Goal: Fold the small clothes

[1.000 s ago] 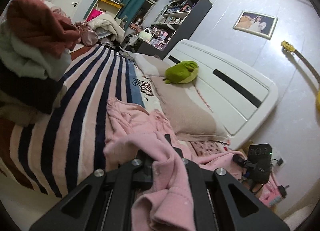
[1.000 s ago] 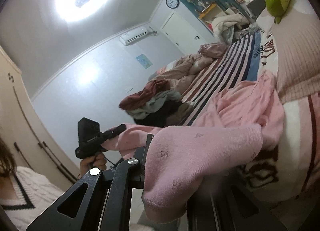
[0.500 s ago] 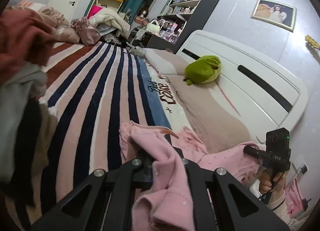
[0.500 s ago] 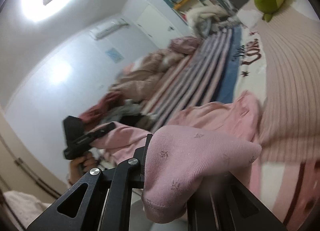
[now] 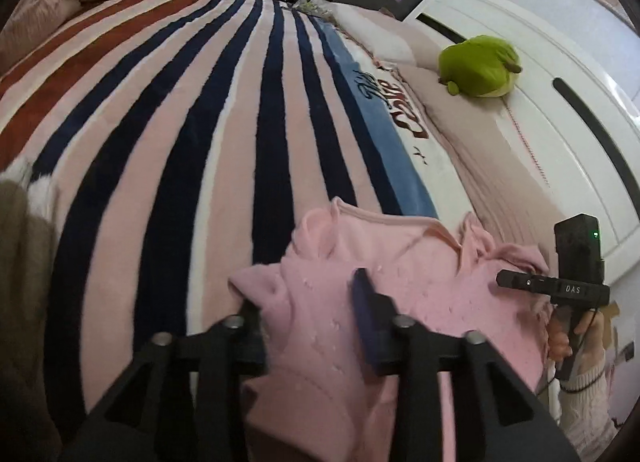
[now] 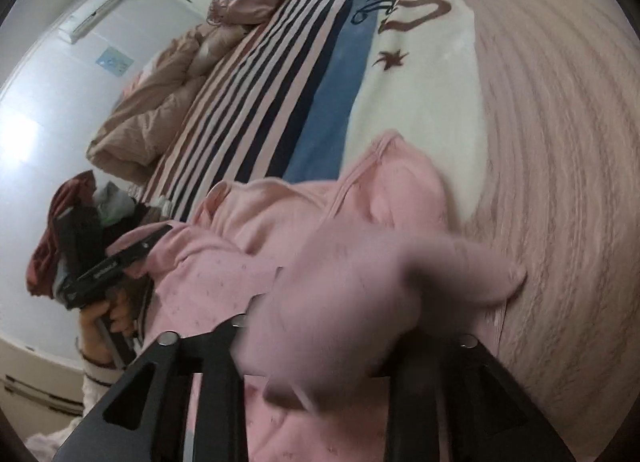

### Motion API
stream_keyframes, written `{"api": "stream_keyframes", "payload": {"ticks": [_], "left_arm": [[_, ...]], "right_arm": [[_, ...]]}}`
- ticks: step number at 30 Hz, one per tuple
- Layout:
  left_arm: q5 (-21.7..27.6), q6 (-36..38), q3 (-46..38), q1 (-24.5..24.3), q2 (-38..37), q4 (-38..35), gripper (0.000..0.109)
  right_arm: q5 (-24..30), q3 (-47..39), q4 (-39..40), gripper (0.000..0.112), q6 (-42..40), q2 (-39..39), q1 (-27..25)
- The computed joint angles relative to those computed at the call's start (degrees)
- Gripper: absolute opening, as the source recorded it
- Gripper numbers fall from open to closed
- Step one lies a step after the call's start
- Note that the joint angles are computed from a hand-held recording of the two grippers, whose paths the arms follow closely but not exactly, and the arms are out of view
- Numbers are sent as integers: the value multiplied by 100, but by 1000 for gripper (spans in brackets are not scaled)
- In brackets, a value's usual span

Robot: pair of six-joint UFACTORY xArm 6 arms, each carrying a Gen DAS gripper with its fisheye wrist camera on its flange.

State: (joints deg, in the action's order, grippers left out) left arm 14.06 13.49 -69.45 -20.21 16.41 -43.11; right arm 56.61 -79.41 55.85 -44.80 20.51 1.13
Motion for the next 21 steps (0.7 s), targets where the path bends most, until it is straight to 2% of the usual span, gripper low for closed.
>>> {"api": "stream_keyframes", "payload": {"ticks": [1, 2, 3, 4, 6, 8, 10, 11, 12, 13, 14, 15, 16, 18, 21], "left_arm": [[-165, 104, 246, -34, -224, -104, 49], [-357, 78, 489, -72, -447, -43, 57], [-490, 113, 720, -111, -683, -14, 59], [-569, 178, 899, -136, -890, -3, 60], [-709, 553, 1337, -270, -1432, -288, 60], [-563, 1073, 1523, -392, -1728, -726, 60], [-356, 1464, 1641, -573, -1867, -992, 60], [-265, 1621, 1620, -676, -1813, -1127, 60], [-189, 1609, 1572, -775, -1695, -1094, 60], [-164, 1545, 1526, -839, -1584, -1036, 51], [-85, 1444, 1425, -900, -1388, -979, 34], [49, 1313, 1296, -923, -1194, -875, 26], [72, 1089, 1255, -951, -1089, -628, 18], [-35, 398, 1001, -977, -693, 250, 16], [-36, -37, 614, -876, -378, 763, 14]], "right_arm": [[58, 87, 14, 34, -46, -91, -34], [125, 195, 23, 45, -119, -220, -76], [127, 362, 10, 60, -249, -427, -109], [16, 600, -50, 66, -380, -697, -119], [-528, 1260, -235, 68, -714, -1409, -63], [-807, 1828, -116, 68, -1114, -2026, -55], [-452, 2117, 203, 68, -1431, -2362, -145], [-278, 2241, 286, 64, -1471, -2460, -141], [-214, 2301, 259, 55, -1475, -2485, -94], [-260, 2376, 121, 46, -1446, -2469, 40], [-409, 2438, -77, 30, -1314, -2421, 192], [-515, 2412, -284, 16, -1111, -2285, 312], [-592, 2357, -492, 12, -857, -2120, 432], [-885, 2284, -703, 9, -623, -1839, 615], [-1111, 2004, -606, 4, -528, -1527, 704]]}}
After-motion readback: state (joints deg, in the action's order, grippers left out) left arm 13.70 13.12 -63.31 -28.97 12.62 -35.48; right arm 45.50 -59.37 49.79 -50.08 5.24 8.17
